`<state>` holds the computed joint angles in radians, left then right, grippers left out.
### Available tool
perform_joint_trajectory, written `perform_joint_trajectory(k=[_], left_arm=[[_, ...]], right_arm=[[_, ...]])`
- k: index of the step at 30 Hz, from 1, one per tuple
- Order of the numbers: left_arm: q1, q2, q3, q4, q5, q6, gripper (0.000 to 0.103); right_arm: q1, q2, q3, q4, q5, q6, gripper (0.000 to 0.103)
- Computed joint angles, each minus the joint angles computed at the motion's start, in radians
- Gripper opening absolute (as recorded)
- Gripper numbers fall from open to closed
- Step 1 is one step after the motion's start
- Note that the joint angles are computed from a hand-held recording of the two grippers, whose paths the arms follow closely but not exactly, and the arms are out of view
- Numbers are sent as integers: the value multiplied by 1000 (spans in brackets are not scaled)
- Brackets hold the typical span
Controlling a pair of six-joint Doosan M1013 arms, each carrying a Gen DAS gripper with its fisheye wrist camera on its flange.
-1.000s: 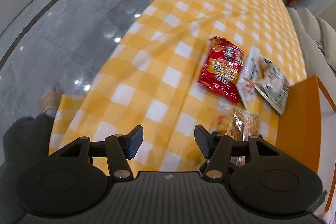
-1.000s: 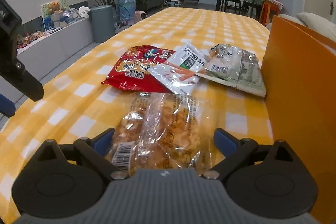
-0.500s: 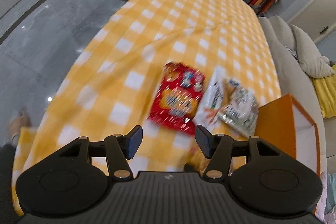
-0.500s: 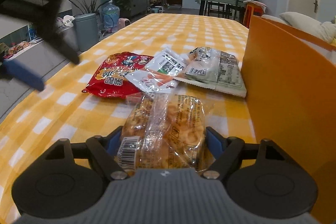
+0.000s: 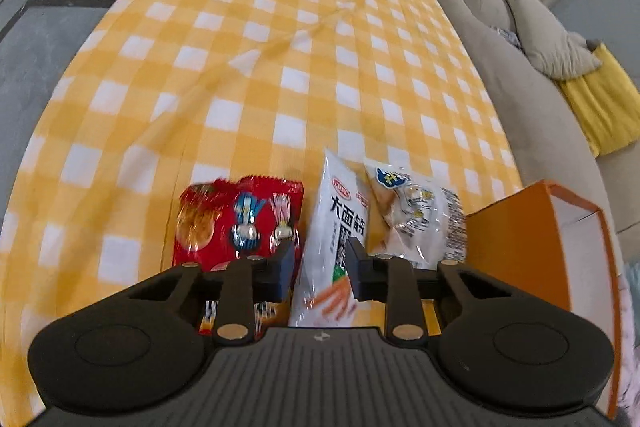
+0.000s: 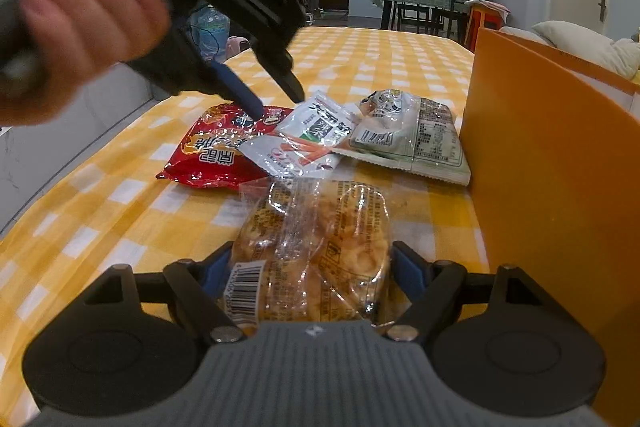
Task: Organize snacks
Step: 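Grasp the crispy-snack bag with the right gripper while the left reaches toward the red bag, then grasp the white spicy-strip bag with the left gripper and lift it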
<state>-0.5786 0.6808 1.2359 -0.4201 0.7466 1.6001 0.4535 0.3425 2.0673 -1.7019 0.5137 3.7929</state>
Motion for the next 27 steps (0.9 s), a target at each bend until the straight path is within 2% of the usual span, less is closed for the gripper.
perform_joint_trajectory(k=[6, 11, 12, 14, 16, 18, 22, 27], left_arm=[[13, 44, -64, -54, 70, 78, 34], [26, 108, -159, -93, 201, 74, 37], [26, 123, -181, -83, 237, 47, 33], [25, 122, -176, -88, 223, 51, 32], [26, 118, -167, -102, 213, 53, 16], [29, 113, -150, -121, 198, 29, 10], [37, 95, -117, -158, 172, 3, 5], [31, 42, -68, -158, 121, 30, 4]], right_arm=[[0, 2, -3, 4, -1, -9, 81], [-3, 2, -4, 2, -6, -10, 81], [-3, 2, -4, 2, -6, -10, 81], [-3, 2, -4, 2, -6, -10, 81], [-3, 3, -4, 2, -6, -10, 81], [-3, 2, -4, 2, -6, -10, 81], [-3, 3, -4, 0, -6, -7, 81], [-3, 2, -3, -9, -9, 4, 81]])
